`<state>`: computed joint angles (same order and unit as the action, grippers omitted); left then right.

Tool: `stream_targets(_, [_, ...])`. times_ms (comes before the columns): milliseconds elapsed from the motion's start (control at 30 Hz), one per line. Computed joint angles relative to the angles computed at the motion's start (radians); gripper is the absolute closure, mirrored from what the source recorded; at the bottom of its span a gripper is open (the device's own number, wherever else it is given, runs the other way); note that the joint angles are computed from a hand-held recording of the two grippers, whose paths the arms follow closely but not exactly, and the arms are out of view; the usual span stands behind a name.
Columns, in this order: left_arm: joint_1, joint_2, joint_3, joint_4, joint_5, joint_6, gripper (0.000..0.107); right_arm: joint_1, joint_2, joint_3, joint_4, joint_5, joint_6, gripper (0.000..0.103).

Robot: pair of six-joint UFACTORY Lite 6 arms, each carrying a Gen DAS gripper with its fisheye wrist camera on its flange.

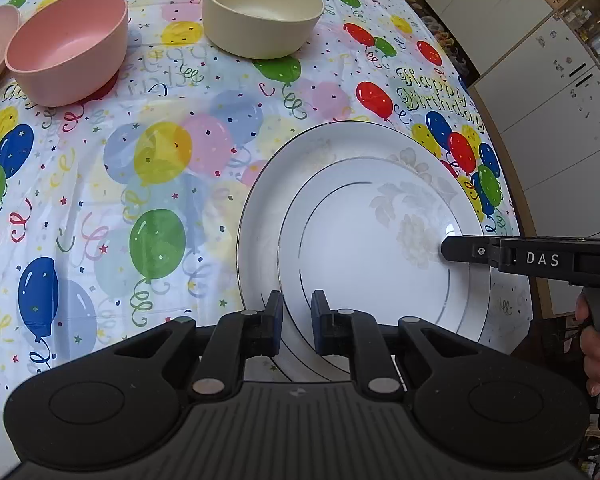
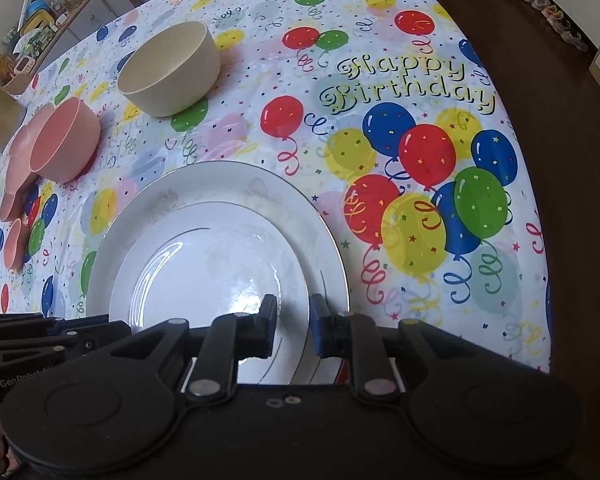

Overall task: Organize plates and bowls
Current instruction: 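Lower the small white plate onto the large white plate, then open both grippers and lift them off the stacked plates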

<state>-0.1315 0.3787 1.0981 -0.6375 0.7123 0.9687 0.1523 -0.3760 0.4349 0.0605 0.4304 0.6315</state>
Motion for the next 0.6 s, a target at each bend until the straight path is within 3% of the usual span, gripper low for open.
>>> stream_targets(267, [0.007, -0.026, -0.015, 0.001, -0.002, 0.013, 0.093, 0.011, -0.038, -0.009, -0.038, 0.03, 0.028, 0.085])
stream_targets(467, [0.05, -0.1, -0.054, -0.041, 0.018, 0.068, 0.093, 0.07, -0.11, 0.004, -0.137, 0.089, 0.141, 0.074])
stream_targets(600, [0.087, -0.171, -0.08, -0.088, 0.039, 0.118, 0.093, 0.142, -0.151, 0.039, -0.213, 0.128, 0.224, 0.072])
